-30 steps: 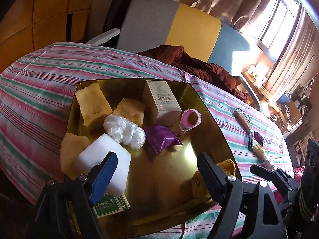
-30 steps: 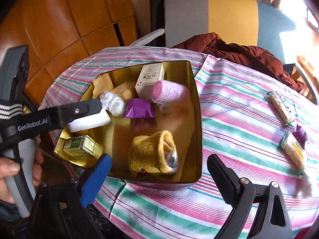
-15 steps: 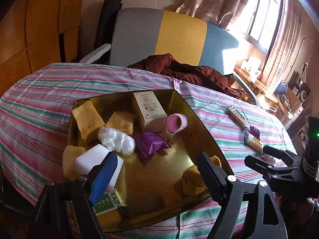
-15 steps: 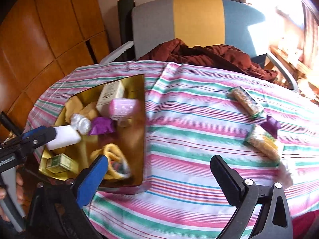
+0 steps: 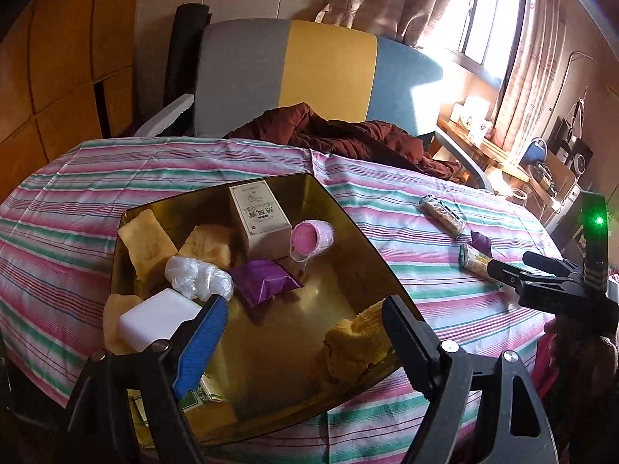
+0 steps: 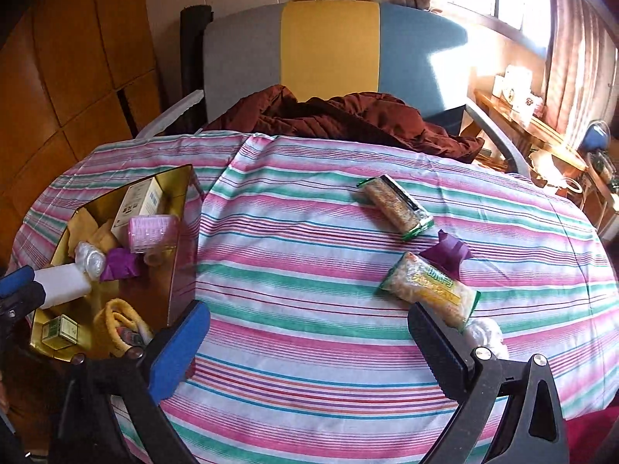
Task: Organize objects
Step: 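Move both grippers back toward the noodle packet and snack bar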
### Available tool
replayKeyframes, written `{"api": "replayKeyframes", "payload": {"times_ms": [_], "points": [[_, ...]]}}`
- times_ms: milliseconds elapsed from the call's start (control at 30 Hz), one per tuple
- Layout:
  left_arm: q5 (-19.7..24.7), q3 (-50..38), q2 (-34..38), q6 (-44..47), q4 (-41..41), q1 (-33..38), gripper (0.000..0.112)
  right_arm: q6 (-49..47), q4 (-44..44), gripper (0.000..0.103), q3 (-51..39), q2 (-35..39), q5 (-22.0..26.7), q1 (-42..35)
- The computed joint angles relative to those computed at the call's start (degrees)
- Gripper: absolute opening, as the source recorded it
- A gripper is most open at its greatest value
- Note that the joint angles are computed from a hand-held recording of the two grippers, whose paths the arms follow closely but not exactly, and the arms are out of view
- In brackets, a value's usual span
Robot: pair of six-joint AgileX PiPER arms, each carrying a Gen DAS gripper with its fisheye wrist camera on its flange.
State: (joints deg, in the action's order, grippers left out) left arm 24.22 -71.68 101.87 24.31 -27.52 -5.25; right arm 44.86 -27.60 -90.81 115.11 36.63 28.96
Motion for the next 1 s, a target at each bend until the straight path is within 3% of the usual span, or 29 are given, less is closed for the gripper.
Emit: {"api": "replayKeyframes", "payload": {"times_ms": [367, 533, 600, 800, 1000], "points": [[1.62, -3.0, -0.1, 2.96, -2.45, -2.84, 0.083, 8.32, -8.73, 0.103, 4.95, -3.55, 2.25, -8.39], [3.91, -5.84, 1.13, 5.82, -5.0, -5.02, 0.083, 19.76, -15.37, 0.103, 9.6, -4.68, 2.14, -14.57], [4.73, -7.53, 2.15, 5.03, -4.23, -6.33, 0.083, 25.92, -16.73, 0.103, 12.81, -5.87, -0.14, -17.24], [7.44, -14.05, 6.32, 0.88, -0.11, -10.98, 0.083, 33.95, -12.83, 0.103, 18.86, -9.93, -6.18, -23.55], [10.5, -23.08, 12.65, -5.7, 8.89, -16.91, 0.083, 28.8, -1.35, 0.103, 21.47, -10.6, -11.62, -28.06]]}}
